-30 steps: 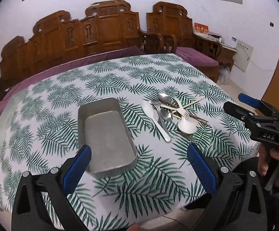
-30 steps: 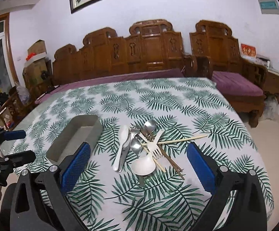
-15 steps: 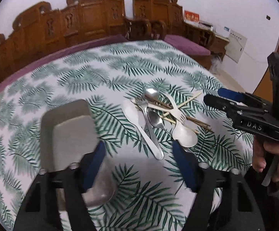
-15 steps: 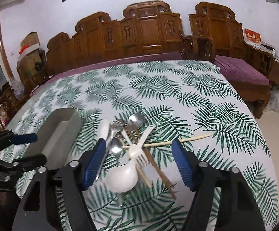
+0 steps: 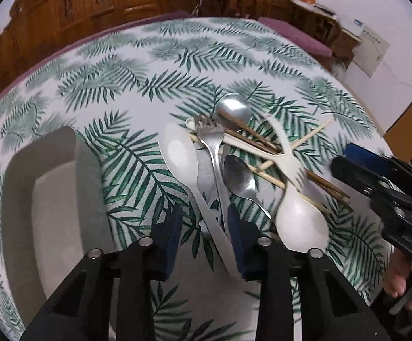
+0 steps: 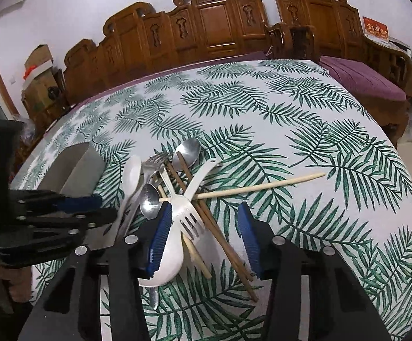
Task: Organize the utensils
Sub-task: 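Reach the left tool to the utensil pile and grasp the white plastic spoon, then lift the white spoon with the left tool while the right tool grasps a white plastic fork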
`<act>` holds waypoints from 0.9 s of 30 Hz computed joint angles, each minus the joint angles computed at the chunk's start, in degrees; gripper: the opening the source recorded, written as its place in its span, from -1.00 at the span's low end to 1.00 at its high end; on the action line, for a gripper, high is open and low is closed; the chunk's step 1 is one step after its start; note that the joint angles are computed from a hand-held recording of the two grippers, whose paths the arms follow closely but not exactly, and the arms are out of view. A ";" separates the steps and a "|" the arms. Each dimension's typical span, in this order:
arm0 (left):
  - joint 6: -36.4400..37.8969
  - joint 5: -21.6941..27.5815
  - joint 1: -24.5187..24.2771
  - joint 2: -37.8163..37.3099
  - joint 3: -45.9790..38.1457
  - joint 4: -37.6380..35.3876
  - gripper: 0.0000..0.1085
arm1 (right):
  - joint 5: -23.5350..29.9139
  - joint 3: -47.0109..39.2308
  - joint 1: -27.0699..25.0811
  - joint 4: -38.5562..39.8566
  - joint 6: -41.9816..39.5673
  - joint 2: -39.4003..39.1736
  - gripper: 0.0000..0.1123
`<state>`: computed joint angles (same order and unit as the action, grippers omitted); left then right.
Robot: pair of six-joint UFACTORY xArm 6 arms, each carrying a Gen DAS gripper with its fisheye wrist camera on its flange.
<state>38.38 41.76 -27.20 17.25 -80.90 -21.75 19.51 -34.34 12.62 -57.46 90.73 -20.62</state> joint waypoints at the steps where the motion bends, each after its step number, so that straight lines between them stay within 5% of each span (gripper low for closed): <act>1: -1.78 0.38 -0.06 0.90 -0.90 1.06 -0.46 | -0.54 0.08 -0.27 -0.35 0.38 0.01 -0.10; 12: -3.74 2.91 -0.19 1.92 -1.89 1.15 -0.83 | -2.30 -0.36 -0.27 1.92 -2.35 0.37 -0.10; 27: 12.32 4.15 3.28 -4.00 3.36 -12.54 -0.87 | 1.82 -5.00 1.40 7.04 -5.82 3.95 -0.10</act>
<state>50.70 45.91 -23.92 13.25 -77.54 -34.28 21.33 -39.34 14.01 -50.42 84.90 -16.67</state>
